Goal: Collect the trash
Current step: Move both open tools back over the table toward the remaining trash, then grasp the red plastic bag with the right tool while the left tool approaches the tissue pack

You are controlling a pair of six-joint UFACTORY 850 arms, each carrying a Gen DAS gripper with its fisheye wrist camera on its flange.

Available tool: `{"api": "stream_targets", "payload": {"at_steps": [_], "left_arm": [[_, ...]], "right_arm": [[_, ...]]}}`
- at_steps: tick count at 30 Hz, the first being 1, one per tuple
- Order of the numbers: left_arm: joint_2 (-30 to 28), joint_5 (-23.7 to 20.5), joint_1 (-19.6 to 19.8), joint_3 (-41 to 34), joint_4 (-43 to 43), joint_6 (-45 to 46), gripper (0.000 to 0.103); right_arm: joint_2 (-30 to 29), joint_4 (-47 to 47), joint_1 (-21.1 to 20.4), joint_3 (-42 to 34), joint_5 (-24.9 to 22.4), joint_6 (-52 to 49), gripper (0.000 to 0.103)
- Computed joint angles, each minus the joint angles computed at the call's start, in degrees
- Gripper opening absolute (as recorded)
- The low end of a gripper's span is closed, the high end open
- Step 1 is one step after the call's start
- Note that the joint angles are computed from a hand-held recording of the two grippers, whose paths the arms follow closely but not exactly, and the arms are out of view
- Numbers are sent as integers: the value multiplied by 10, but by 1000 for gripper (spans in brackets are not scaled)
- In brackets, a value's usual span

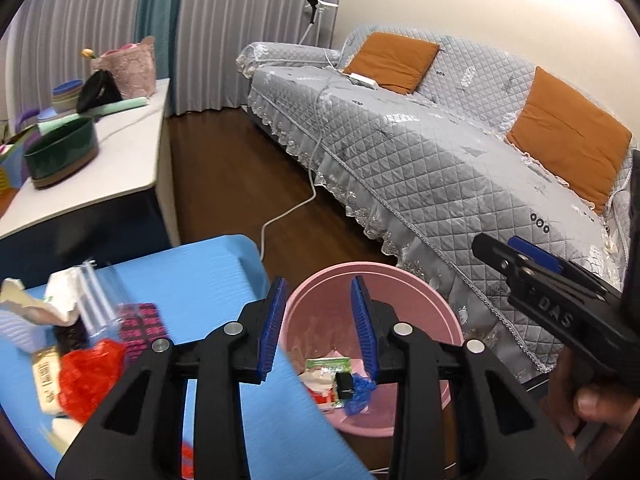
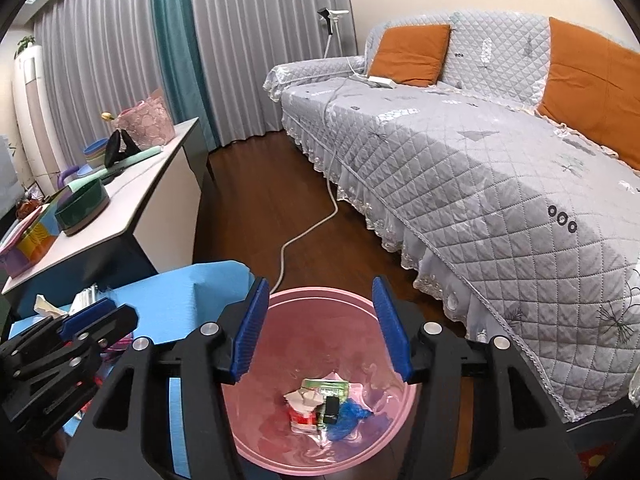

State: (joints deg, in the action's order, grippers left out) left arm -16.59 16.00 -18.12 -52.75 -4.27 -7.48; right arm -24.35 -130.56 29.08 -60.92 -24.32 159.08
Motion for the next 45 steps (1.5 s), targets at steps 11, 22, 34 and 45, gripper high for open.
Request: {"api": "stream_targets", "payload": {"at_steps": [11,22,34,45], "left_arm": [[100,17,40,94,-29,35,33],[196,21,125,169,-3,39,33],[201,51,229,205,71,-52,33],[145,70,251,198,51,-57,33]], "right_arm": [[10,-58,45,0,-28,33,47],[15,-178,91,7,-48,130,36],[-30,-243,126,-32,-17,175,35],[-95,-281,154,-99,36,174,36]]}}
